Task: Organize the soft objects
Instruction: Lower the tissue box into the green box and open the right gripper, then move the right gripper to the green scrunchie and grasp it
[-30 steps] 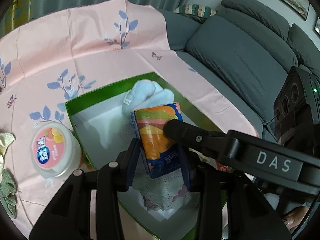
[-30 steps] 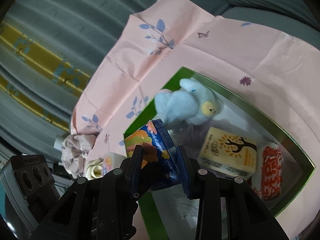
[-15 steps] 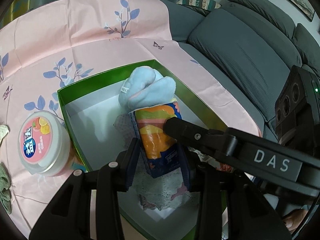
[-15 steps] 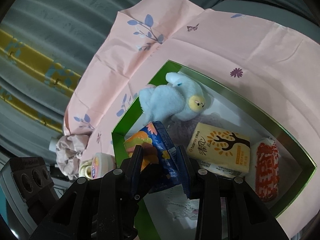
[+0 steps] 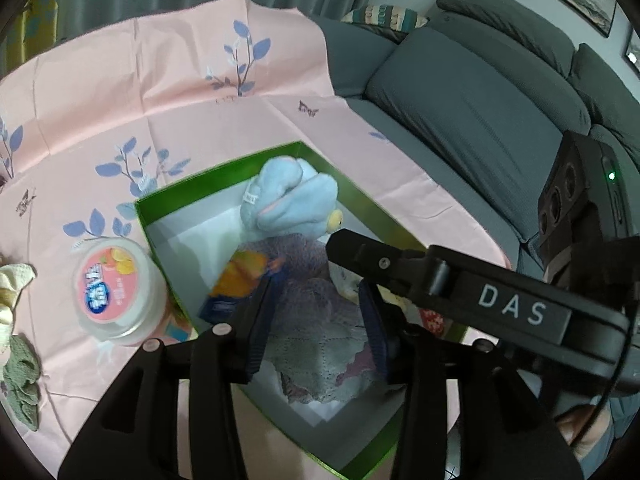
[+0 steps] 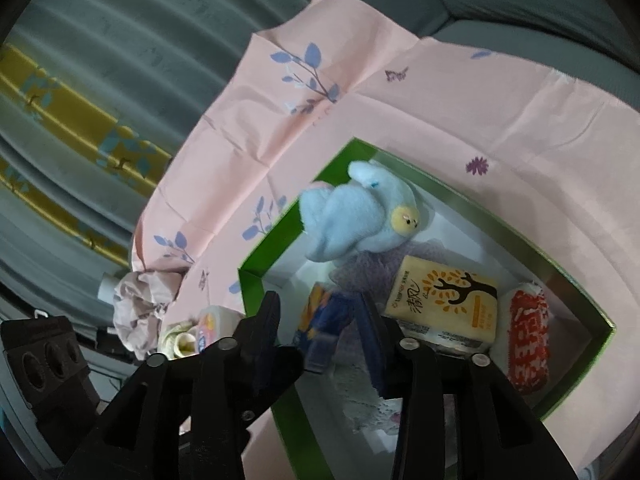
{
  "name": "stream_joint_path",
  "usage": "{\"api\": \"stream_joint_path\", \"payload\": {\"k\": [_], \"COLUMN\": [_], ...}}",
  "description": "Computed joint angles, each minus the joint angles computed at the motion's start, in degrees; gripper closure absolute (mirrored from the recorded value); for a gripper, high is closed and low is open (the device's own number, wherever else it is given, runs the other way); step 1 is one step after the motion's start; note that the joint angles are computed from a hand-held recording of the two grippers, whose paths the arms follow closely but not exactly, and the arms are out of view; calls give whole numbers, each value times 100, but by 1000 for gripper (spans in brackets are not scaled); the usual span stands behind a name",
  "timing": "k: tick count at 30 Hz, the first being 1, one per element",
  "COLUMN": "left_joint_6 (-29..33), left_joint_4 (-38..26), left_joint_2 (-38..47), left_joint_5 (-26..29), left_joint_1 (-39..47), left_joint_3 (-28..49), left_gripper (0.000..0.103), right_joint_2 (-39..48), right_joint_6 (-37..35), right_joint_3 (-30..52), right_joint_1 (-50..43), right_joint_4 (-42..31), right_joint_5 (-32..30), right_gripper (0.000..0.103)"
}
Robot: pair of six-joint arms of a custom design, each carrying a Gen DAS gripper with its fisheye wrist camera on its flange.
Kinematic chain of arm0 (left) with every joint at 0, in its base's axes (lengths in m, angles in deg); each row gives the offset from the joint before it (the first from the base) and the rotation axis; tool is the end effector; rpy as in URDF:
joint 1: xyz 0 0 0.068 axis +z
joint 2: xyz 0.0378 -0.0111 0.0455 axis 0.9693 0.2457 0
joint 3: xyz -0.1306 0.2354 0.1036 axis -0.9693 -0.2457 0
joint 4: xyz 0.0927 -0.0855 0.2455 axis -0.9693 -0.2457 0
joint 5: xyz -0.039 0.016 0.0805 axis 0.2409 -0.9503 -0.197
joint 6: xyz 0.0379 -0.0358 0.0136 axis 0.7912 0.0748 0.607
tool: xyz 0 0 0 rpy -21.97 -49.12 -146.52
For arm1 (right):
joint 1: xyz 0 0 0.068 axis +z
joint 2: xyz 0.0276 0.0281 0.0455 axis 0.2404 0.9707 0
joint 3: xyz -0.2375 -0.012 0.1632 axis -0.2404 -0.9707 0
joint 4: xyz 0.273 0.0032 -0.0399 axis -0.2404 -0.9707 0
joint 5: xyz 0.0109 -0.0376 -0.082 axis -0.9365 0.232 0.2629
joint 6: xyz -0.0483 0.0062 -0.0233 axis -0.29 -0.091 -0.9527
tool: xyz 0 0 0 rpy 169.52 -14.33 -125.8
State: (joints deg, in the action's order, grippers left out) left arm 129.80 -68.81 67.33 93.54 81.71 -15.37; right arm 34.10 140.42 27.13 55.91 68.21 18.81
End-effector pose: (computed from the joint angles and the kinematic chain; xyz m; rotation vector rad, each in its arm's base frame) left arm 0.3027 0.0078 0.2239 0.9332 2.3075 -0.7059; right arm 0.2016 0.1591 0.2313 0.8727 2.1125 0.5261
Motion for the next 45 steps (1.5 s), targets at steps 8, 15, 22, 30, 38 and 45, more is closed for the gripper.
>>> {"api": "stream_joint_path", "payload": {"k": [8,15,22,30,38,45], "left_joint_6": [654,1107,940,352,-676,-1031], "left_joint_4": [-826,-1388,-1650,-1449,-344,-232], "left_joint_2": [-103,183,896,1694,2389,3273], "left_joint_5": [622,924,1070,1070,369,-286], "left_joint_1": [861,1800,2625,3183,3482,3461], "left_joint_3": [509,1187,2107,2924,3205,3691], "left_gripper": [40,19,14,14,14,15], "right_joint_2": [165,748,1834,3065,4495,5983], "right_joint_6": [-78,-650,-1570,-1946,-2330,-2407], "right_joint_3": [593,1376,2564,3946,5614,7296], "right_joint_1": [551,1090,1190,1007,857,609], "right_joint_4": [-464,-292,-70,-372,-965,-1806], "right_joint_5": [764,1310,900,-8,-985,-1898], "right_gripper": [39,22,11,11,11,11]}}
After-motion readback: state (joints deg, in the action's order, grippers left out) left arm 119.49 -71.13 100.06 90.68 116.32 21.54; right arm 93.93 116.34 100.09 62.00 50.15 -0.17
